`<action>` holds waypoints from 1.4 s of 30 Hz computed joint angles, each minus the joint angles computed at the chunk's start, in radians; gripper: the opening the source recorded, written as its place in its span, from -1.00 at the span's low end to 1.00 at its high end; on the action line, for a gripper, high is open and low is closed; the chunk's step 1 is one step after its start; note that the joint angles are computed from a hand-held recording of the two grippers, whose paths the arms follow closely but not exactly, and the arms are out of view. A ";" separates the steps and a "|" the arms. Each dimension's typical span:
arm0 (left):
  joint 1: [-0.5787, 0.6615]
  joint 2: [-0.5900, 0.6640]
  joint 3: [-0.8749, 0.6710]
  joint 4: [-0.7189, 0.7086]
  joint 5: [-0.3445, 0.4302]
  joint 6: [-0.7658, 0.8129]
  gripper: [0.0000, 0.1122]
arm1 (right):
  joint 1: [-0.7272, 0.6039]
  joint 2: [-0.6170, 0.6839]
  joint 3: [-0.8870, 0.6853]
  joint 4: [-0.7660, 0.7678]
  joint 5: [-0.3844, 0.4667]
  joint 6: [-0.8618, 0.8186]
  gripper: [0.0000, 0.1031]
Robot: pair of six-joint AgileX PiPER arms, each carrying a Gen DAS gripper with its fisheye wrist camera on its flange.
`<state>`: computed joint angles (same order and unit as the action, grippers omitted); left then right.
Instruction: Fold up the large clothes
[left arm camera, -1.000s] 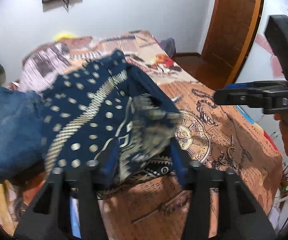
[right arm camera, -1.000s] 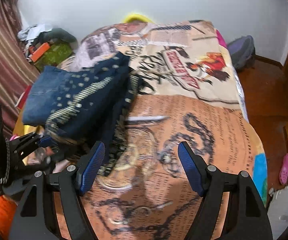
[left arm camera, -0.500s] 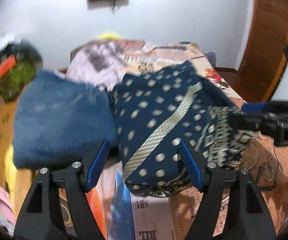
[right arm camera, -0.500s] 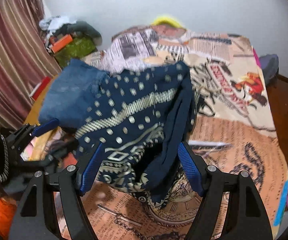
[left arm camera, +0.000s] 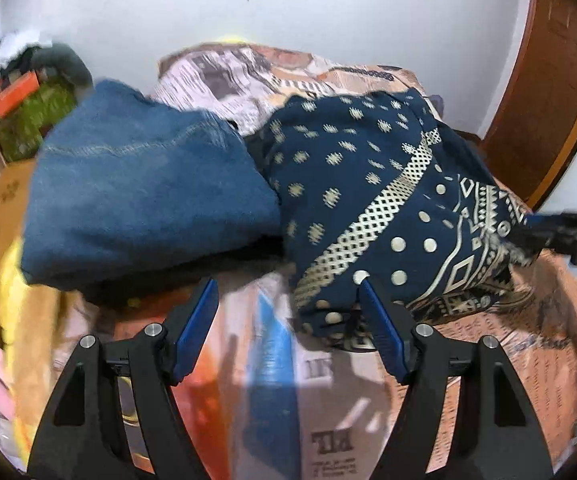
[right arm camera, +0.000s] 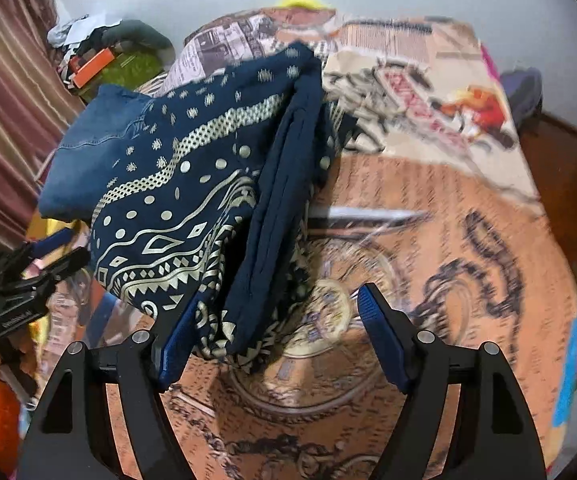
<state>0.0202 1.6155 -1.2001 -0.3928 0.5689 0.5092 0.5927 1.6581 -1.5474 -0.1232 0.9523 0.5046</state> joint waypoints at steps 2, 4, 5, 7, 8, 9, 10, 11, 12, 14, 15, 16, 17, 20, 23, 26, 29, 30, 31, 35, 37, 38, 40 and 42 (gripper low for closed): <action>-0.001 -0.025 0.012 0.034 -0.033 -0.011 0.28 | 0.026 -0.006 -0.018 -0.073 0.006 0.032 0.43; 0.008 -0.028 -0.004 0.024 -0.033 -0.006 0.28 | 0.038 -0.002 -0.045 -0.098 0.001 0.045 0.43; 0.017 -0.021 -0.022 0.000 -0.019 0.004 0.28 | 0.039 0.001 -0.057 -0.100 -0.006 0.049 0.43; 0.047 0.019 -0.077 -0.098 0.053 0.047 0.28 | 0.026 0.024 -0.099 -0.063 -0.022 0.036 0.43; 0.058 0.046 -0.108 -0.132 0.089 0.057 0.28 | 0.017 0.038 -0.115 -0.034 -0.030 0.024 0.43; 0.077 0.086 -0.146 -0.196 0.147 0.074 0.28 | 0.003 0.055 -0.130 0.008 -0.042 0.008 0.43; 0.095 0.116 -0.168 -0.258 0.191 0.094 0.28 | -0.018 0.076 -0.143 0.063 -0.054 -0.019 0.43; 0.109 0.144 -0.184 -0.316 0.227 0.114 0.28 | -0.033 0.089 -0.142 0.103 -0.061 -0.036 0.43; 0.120 0.166 -0.194 -0.362 0.261 0.123 0.28 | -0.051 0.114 -0.153 0.145 -0.057 -0.050 0.43; 0.142 0.228 -0.227 -0.448 0.345 0.127 0.28 | -0.090 0.169 -0.172 0.215 -0.039 -0.077 0.43; 0.148 0.255 -0.238 -0.485 0.373 0.135 0.28 | -0.103 0.183 -0.178 0.234 -0.030 -0.088 0.43; 0.153 0.279 -0.248 -0.513 0.392 0.141 0.28 | -0.124 0.203 -0.178 0.266 -0.023 -0.102 0.43; 0.157 0.303 -0.263 -0.535 0.410 0.141 0.31 | -0.143 0.211 -0.171 0.309 -0.023 -0.125 0.43; 0.172 0.365 -0.303 -0.583 0.449 0.130 0.51 | -0.228 0.236 -0.137 0.538 -0.026 -0.267 0.44; 0.175 0.425 -0.338 -0.617 0.474 0.110 0.72 | -0.253 0.267 -0.173 0.595 0.009 -0.303 0.51; 0.180 0.455 -0.347 -0.659 0.503 0.107 0.76 | -0.236 0.312 -0.254 0.559 0.048 -0.278 0.63; 0.172 0.471 -0.359 -0.685 0.509 0.095 0.76 | -0.206 0.339 -0.309 0.507 0.066 -0.225 0.74; 0.165 0.469 -0.361 -0.686 0.506 0.089 0.76 | -0.198 0.341 -0.313 0.496 0.062 -0.210 0.74; 0.161 0.465 -0.361 -0.685 0.506 0.084 0.75 | -0.198 0.334 -0.304 0.500 0.053 -0.211 0.74; 0.128 0.413 -0.339 -0.641 0.463 0.058 0.65 | -0.220 0.319 -0.281 0.589 0.039 -0.250 0.00; 0.114 0.389 -0.342 -0.610 0.459 0.044 0.51 | -0.235 0.303 -0.258 0.629 0.038 -0.253 -0.28; 0.113 0.376 -0.342 -0.596 0.467 0.036 0.47 | -0.243 0.292 -0.240 0.654 0.035 -0.261 -0.38; 0.115 0.357 -0.352 -0.583 0.495 0.025 0.33 | -0.252 0.270 -0.214 0.690 0.031 -0.264 -0.45; 0.123 0.328 -0.370 -0.569 0.522 0.017 0.17 | -0.244 0.246 -0.211 0.670 0.031 -0.249 -0.50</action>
